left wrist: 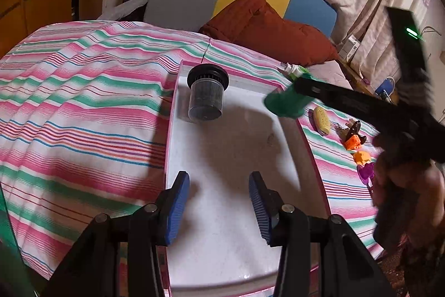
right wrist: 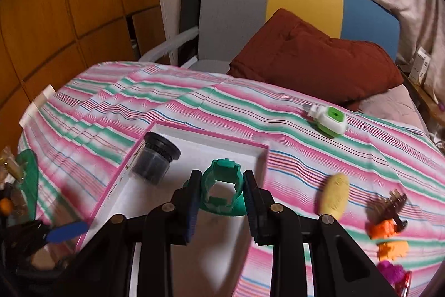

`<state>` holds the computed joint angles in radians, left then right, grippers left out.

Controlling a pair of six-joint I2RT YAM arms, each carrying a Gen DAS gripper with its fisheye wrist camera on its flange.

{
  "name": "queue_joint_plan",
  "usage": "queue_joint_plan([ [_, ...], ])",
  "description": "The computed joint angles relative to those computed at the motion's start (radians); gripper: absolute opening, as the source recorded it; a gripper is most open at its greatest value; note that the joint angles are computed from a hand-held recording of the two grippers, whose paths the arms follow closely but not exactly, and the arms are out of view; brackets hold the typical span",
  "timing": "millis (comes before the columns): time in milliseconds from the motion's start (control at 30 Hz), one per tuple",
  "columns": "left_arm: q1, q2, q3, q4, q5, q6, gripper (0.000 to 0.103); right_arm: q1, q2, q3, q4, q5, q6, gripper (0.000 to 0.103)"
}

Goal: Organize rigid objects
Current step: 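Carry the teal stand into the tray beside the jar and release it with the right tool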

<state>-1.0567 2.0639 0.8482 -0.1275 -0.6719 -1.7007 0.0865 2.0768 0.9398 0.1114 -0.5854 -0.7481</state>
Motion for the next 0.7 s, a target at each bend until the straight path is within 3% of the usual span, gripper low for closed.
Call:
queue_joint_plan([
  [600, -0.058, -0.027, -0.044, -0.025, -0.024, -0.092, 0.045, 0.213, 0.126, 0.091, 0.127, 0.221, 0.181, 0.031],
  [700, -0.060, -0.031, -0.050, -0.021, -0.024, -0.095, 0.045, 0.202, 0.127, 0.107, 0.094, 0.205, 0.193, 0.053],
])
